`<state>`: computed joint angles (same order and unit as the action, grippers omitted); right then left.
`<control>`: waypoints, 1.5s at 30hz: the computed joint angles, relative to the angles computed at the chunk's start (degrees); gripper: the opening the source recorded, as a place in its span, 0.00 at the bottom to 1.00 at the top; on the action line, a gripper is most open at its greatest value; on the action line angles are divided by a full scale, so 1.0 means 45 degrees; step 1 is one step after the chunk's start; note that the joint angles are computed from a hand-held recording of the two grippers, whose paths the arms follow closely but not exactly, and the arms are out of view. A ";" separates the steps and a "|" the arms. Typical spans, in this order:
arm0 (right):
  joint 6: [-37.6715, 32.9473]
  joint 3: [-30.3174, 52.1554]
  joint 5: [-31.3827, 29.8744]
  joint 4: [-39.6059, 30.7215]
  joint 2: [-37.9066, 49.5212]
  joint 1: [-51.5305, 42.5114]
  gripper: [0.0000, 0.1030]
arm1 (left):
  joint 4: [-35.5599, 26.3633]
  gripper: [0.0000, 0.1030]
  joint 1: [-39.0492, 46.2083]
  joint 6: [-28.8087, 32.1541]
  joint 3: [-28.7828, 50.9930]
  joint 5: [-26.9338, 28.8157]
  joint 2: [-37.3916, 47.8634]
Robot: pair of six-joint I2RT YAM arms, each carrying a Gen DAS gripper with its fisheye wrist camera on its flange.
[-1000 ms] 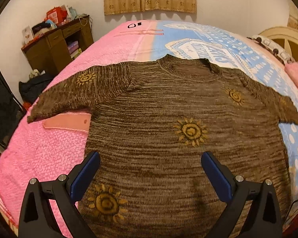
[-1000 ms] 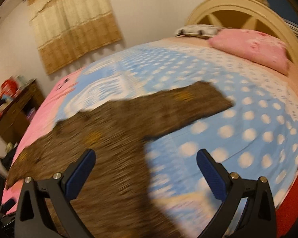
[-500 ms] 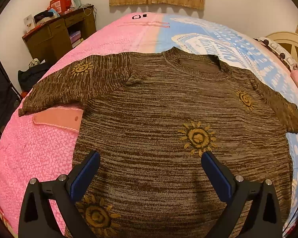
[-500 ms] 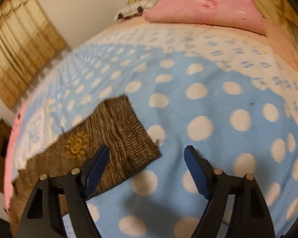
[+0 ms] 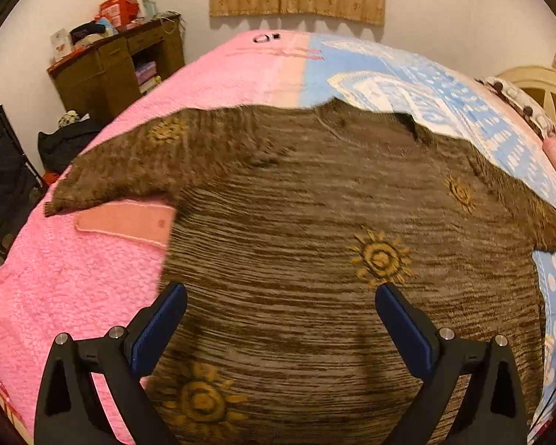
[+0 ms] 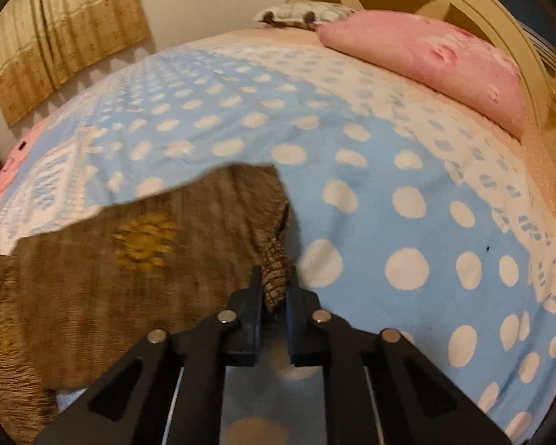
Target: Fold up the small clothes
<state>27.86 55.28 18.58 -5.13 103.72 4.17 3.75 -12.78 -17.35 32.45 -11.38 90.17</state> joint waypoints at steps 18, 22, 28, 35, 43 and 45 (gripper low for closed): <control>-0.0670 0.9161 0.2151 -0.2257 0.5231 0.8531 0.12 | 0.0806 0.99 0.3576 0.0929 -0.0981 0.1802 -0.0810; -0.0468 1.1687 0.1974 -0.3408 0.7646 0.9082 0.12 | 0.1137 0.99 0.4021 0.1223 -0.0984 0.1979 -0.0392; -0.0391 1.2346 0.1452 -0.3900 0.8647 0.8953 0.16 | 0.1623 0.99 0.4117 0.1282 -0.0812 0.2268 0.0400; -0.1478 1.0072 -0.2246 -0.1533 0.7368 0.8720 0.65 | 0.1687 0.99 0.3891 0.1384 -0.0650 0.2149 0.0859; 0.1916 0.6330 -0.1906 0.0872 0.5039 0.6432 0.55 | 0.2085 0.99 0.4739 0.1399 -0.0763 0.2265 0.0888; 0.1966 0.7557 -0.2279 -0.0280 0.5808 0.6099 0.55 | 0.2257 0.99 0.4996 0.1480 -0.0791 0.2291 0.0991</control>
